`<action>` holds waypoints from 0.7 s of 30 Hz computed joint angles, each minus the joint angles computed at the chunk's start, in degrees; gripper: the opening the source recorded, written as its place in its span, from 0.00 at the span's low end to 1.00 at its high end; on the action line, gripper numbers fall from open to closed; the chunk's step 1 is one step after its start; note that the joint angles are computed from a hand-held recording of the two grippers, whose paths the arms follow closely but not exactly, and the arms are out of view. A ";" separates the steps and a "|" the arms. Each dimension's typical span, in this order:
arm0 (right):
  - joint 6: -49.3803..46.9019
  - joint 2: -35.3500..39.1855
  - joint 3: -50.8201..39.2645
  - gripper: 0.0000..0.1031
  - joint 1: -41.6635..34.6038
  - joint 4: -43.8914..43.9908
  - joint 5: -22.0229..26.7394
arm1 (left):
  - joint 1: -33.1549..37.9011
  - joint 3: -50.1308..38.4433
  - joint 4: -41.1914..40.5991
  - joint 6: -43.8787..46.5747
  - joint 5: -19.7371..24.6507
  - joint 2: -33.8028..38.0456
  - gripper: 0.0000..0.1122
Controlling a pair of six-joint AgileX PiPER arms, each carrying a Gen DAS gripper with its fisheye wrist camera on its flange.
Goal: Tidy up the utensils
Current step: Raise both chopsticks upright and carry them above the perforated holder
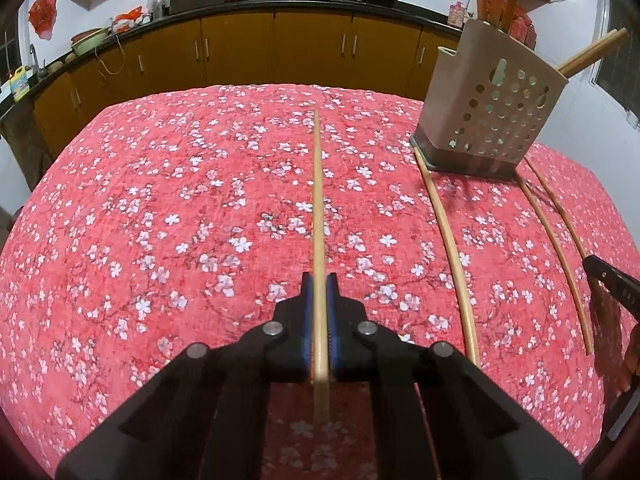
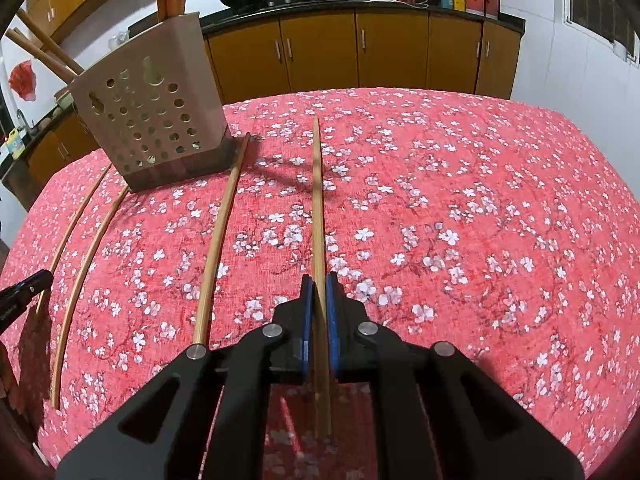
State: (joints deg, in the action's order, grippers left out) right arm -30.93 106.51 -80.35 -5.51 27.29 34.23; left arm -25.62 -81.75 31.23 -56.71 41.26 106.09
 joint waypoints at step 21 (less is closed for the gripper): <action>-16.56 -10.90 -0.92 0.07 -7.14 22.33 -0.16 | -3.33 -2.99 11.21 -7.41 -0.18 -11.14 0.07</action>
State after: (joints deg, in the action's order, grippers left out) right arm -47.49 95.61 -81.27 -12.65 49.62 34.06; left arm -28.95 -84.74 42.43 -64.13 41.08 94.95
